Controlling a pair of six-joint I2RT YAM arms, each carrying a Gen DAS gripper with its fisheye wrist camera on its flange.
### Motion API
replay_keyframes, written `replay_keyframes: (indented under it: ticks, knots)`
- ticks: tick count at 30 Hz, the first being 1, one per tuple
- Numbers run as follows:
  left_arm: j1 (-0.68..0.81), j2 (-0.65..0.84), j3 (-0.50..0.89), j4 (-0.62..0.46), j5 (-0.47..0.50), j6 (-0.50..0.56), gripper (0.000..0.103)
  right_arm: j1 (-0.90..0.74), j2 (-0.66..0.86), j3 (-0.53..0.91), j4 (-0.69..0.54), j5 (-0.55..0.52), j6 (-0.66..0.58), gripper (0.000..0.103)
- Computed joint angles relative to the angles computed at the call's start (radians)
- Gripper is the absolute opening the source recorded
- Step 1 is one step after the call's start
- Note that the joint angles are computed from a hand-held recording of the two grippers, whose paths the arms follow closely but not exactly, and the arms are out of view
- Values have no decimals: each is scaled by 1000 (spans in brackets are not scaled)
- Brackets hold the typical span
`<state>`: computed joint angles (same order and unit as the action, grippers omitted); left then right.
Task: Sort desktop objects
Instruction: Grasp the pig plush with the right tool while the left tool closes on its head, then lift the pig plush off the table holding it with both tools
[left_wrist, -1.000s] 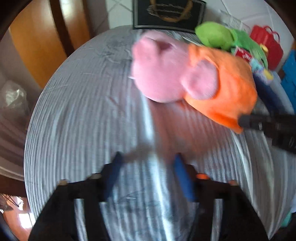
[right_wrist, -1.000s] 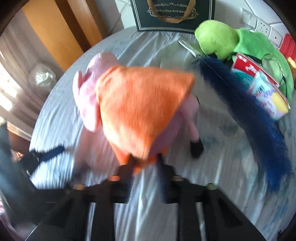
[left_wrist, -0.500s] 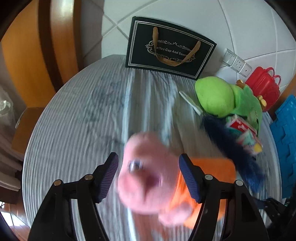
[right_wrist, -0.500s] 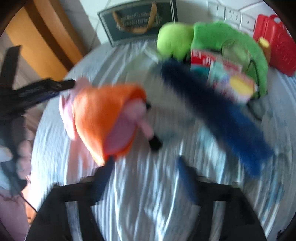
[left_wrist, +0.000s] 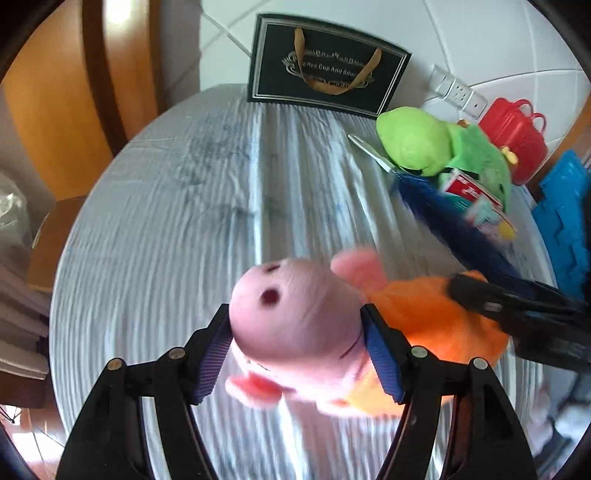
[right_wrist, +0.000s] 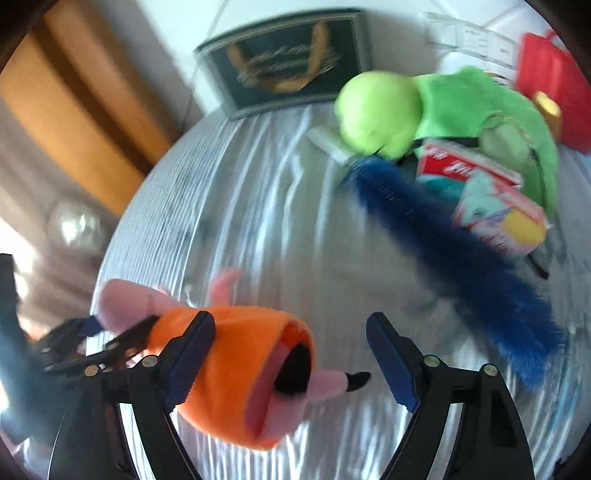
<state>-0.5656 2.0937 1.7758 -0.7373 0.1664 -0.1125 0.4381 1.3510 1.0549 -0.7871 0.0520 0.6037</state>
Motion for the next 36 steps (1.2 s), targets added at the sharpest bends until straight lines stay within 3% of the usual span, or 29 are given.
replay_keyframes:
  ticks: [2,8,12,17,21,23,25,27,36]
  knots:
    - [11,-82,-120,35,5,1,69,29,69,19,18,-27,-36,82]
    - [79,-367,-460,80,-13,32,69,246,-55,-110,23,8,-12,82]
    - [116,-521,-585,79,15,37,70,356,-119,-185,17,31,54,82]
    - [95,-444,-557,62,5,207,74,471,-160,-216,-34,113,212,82]
    - [116,-380,-552,62,80,328,74,552,-179,-223,-55,176,384,84]
    - [117,-360,-563,68,95,351,74,624,-164,-210,-73,226,481,86]
    - [114,-337,-566,69,100,382,74,680,-160,-205,-76,256,564,97]
    - [108,-327,-574,79,105,395,74,713,-143,-194,-84,278,620,100]
    - [113,-323,-598,132,136,450,74,715,-125,-196,-61,344,736,102]
